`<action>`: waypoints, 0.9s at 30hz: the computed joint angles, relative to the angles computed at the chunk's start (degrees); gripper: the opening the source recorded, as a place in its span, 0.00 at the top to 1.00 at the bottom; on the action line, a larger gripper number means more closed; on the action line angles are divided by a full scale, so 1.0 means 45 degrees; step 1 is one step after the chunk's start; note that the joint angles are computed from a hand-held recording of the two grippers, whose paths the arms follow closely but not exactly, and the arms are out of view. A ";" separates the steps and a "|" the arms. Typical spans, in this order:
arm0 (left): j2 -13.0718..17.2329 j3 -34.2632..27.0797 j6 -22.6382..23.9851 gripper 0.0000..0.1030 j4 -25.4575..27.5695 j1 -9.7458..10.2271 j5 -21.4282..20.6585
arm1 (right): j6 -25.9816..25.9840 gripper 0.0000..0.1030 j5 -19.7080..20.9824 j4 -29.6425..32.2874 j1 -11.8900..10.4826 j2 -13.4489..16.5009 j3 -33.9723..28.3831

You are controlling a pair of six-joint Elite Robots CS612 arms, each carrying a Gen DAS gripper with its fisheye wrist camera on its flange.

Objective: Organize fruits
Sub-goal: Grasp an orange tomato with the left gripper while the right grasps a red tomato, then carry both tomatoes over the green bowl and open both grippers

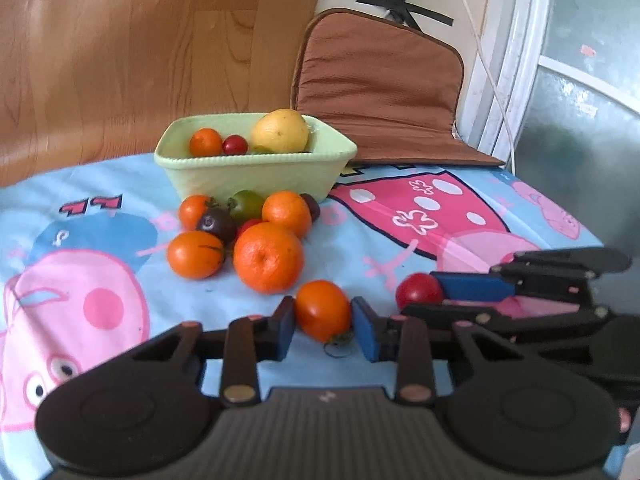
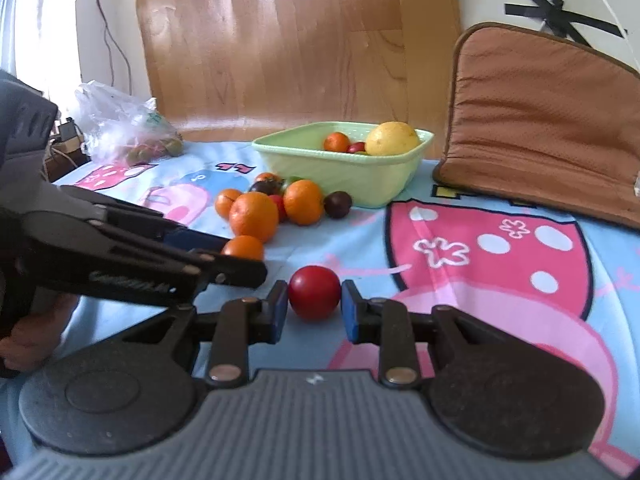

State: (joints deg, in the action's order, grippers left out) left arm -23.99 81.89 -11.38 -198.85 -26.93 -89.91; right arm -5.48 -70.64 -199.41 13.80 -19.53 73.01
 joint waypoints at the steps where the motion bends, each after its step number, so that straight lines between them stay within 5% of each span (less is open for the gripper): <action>1: -0.0051 0.0073 -0.0019 0.71 0.0019 0.0028 -0.0115 | -0.0060 0.70 -0.0029 -0.0013 0.0032 -0.0008 0.0020; 14: -0.0744 0.2065 -0.0009 0.71 -0.1261 0.0326 -0.0809 | -0.1758 0.69 0.2055 0.0677 0.0230 -0.0229 0.0424; 21: -0.0726 0.1413 -0.0113 0.71 -0.1205 0.0644 -0.1385 | -0.0544 0.70 0.2179 0.0576 0.0154 -0.0150 -0.0140; 27: -0.0199 -0.0997 0.0264 0.70 -0.0829 0.0982 -0.0980 | 0.0764 0.70 0.0537 -0.0622 0.0096 0.0351 -0.1909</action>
